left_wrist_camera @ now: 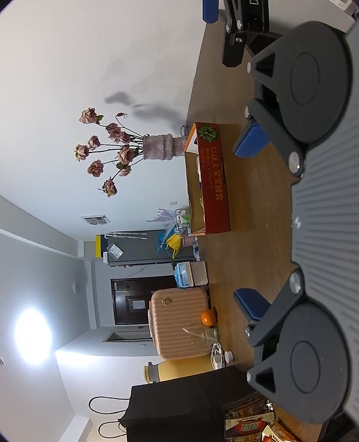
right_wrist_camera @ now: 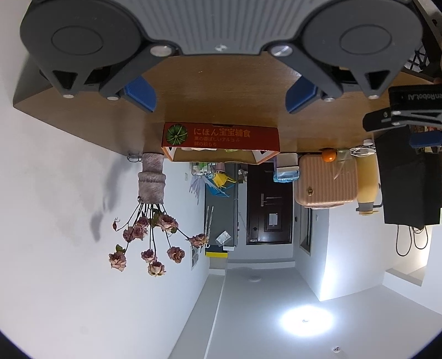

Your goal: Organize rigid objects

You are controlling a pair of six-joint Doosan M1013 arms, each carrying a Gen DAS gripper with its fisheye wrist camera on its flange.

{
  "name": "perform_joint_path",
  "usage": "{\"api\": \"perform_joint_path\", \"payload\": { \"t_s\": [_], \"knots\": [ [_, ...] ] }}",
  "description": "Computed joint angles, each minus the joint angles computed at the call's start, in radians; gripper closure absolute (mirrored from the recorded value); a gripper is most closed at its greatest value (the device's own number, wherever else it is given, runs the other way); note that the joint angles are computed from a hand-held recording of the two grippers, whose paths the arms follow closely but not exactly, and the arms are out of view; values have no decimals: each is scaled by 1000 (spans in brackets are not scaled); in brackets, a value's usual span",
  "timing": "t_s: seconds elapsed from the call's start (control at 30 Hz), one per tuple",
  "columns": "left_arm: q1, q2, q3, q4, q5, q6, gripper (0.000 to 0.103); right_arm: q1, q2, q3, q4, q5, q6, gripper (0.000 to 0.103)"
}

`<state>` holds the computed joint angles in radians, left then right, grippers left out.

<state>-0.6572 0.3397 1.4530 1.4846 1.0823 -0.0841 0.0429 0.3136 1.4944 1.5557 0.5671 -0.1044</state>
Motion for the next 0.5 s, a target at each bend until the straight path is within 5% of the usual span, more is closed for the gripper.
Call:
{"api": "perform_joint_path", "payload": {
  "t_s": [0.5],
  "knots": [
    [1,-1,1,-1,-7,1,0,-1,0,0,-2,-4,11,2]
  ]
}}
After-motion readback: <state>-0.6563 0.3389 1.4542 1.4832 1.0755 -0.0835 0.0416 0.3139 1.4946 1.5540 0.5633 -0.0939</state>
